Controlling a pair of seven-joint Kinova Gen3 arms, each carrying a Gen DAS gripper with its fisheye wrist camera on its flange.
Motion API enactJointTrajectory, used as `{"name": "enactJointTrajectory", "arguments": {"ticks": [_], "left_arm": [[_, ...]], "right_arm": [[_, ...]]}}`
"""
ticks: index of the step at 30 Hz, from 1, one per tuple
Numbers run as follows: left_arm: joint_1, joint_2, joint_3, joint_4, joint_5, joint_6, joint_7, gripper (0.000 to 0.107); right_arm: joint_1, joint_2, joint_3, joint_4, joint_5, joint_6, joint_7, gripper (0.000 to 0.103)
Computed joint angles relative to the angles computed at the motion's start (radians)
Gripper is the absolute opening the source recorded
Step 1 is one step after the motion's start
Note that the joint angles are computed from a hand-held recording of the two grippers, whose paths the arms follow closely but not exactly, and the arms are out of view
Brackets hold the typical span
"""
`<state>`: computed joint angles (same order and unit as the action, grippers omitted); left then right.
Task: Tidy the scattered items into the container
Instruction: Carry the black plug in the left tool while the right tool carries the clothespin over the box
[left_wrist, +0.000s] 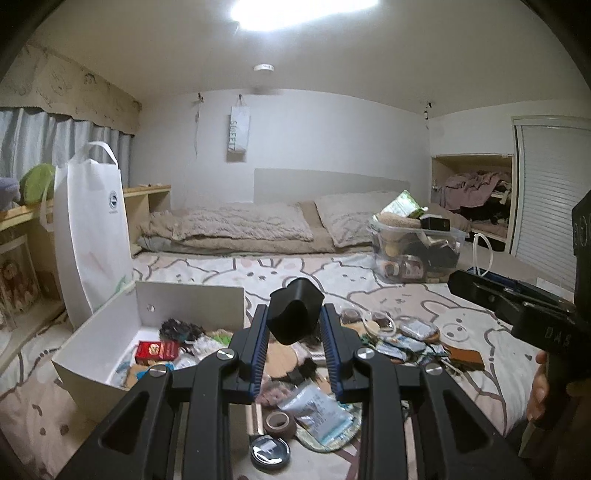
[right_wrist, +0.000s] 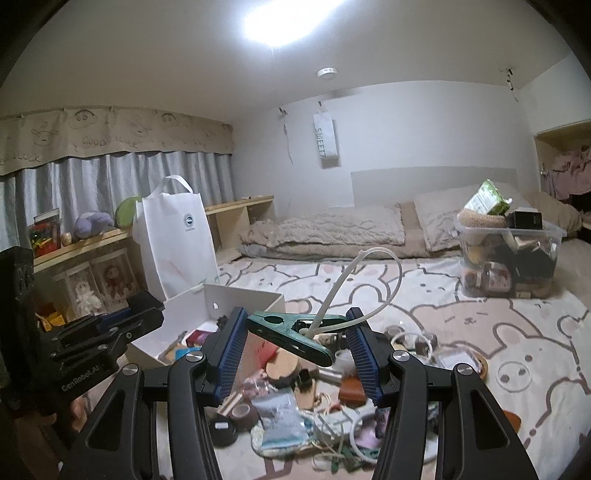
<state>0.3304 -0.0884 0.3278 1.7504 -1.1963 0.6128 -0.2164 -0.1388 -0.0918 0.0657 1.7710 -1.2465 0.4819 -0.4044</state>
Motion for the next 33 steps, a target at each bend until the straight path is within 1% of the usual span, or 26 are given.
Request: {"name": "enactJointTrajectory", "arguments": {"ticks": [6,9,12,14,16,19,24,26,31,33], "left_arm": [[-0.013,-0.005,-0.012,-0.014,-0.008,-0.011,-0.023,0.028],[-0.029,-0.015,-0.022,-0.021,0.014,-0.034,-0.056,0.028],[-0.049,-0.021,-0.017,-0.033,0.018,-0.03,-0.084,0.028],[-0.06,-0.022,-0.012,-0.04,0.011,-0.021,-0.094,0.028],[-0.073,-0.03,-0.022,-0.042,0.029,-0.039,-0.117,0.028],[-0.102,-0.042,-0.034,-0.044,0.07,-0.072,-0.155,0.028],[-0.153,-0.049,-0.031,-0.049,0.105,-0.096,-0.199,0.028],[-0.173,-0.05,-0.024,-0.056,0.109,-0.089,-0.211,0.028],[-0.209,-0.055,-0.021,-0.066,0.107,-0.086,-0.225,0.028],[-0.221,-0.055,-0.029,-0.073,0.117,-0.094,-0.245,0.028]], "right_arm": [[-0.001,0.024,-0.014,-0.039,-0.014,0.002,-0.007,0.055],[0.003,0.038,-0.025,-0.058,-0.017,0.005,-0.008,0.055],[0.008,0.054,-0.039,-0.082,-0.008,0.008,-0.02,0.055],[0.014,0.069,-0.045,-0.1,-0.024,0.033,-0.01,0.055],[0.019,0.078,-0.059,-0.112,-0.022,0.032,-0.013,0.055],[0.02,0.093,-0.079,-0.134,-0.007,0.02,-0.021,0.055],[0.029,0.129,-0.108,-0.191,0.011,0.041,-0.051,0.055],[0.032,0.142,-0.121,-0.214,0.023,0.047,-0.062,0.055],[0.023,0.171,-0.158,-0.273,0.101,0.026,-0.113,0.055],[0.026,0.187,-0.169,-0.303,0.128,0.037,-0.143,0.055]]}}
